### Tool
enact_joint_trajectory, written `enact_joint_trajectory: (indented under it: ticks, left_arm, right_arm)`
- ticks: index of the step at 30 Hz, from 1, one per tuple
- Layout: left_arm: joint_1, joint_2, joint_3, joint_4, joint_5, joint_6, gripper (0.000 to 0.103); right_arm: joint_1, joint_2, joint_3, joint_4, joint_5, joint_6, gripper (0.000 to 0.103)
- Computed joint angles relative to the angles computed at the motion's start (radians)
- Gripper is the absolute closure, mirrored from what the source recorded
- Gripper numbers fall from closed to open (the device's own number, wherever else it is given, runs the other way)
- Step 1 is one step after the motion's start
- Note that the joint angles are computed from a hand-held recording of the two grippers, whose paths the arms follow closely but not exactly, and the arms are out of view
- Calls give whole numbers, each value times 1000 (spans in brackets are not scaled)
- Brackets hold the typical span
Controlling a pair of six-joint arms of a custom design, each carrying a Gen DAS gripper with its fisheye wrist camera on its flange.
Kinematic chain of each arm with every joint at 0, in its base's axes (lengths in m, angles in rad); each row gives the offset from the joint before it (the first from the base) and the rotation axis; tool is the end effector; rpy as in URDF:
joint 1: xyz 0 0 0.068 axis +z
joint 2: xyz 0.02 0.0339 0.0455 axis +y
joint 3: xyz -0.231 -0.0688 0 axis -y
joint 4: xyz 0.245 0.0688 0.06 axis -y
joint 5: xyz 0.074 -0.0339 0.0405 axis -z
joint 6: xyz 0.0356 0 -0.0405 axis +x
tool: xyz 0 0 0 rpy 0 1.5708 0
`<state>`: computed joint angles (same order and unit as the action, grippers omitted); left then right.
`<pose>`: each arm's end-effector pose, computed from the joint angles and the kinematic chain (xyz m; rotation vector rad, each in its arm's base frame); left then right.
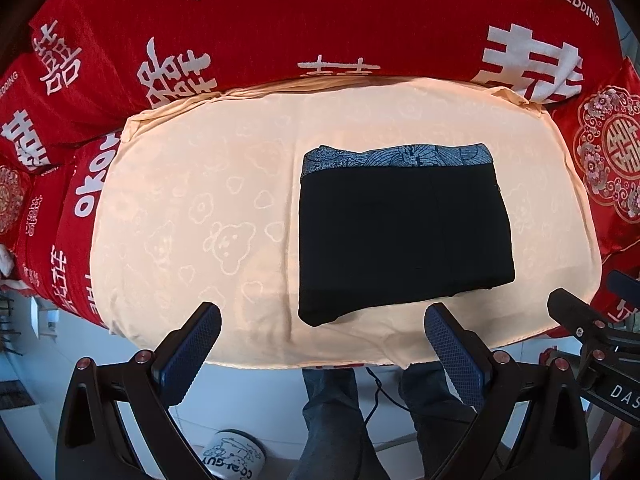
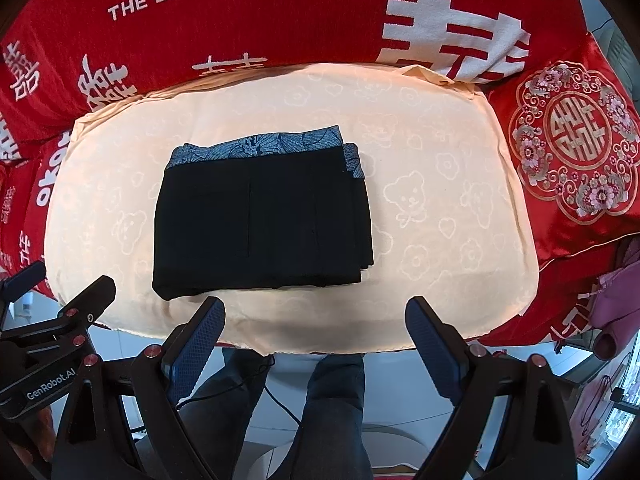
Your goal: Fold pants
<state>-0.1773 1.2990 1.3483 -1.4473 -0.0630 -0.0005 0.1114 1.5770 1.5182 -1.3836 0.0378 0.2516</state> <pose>0.2155 -0.0363 0.3001 0.2535 2.9523 0.0702 0.2820 0.0302 0.2813 0.2144 3.0008 -0.0210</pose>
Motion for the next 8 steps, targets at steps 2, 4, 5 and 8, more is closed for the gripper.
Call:
enact_joint_trajectory:
  ticks: [2,4,5,8]
  left_arm:
    - [6,-1,-1,1,13,-2,1]
    - [14,-7,-3,5,27,2,1]
    - [13,-11,-5,5,26,1,1]
    - [7,-10,-2,2,31,1,1]
  right_arm:
    - [7,3,4,-1,1,7,10]
    - [7,2,2,-1,1,8,10]
    - [8,1,2,-1,1,10,10]
    - [7,1,2,1,0,9,10]
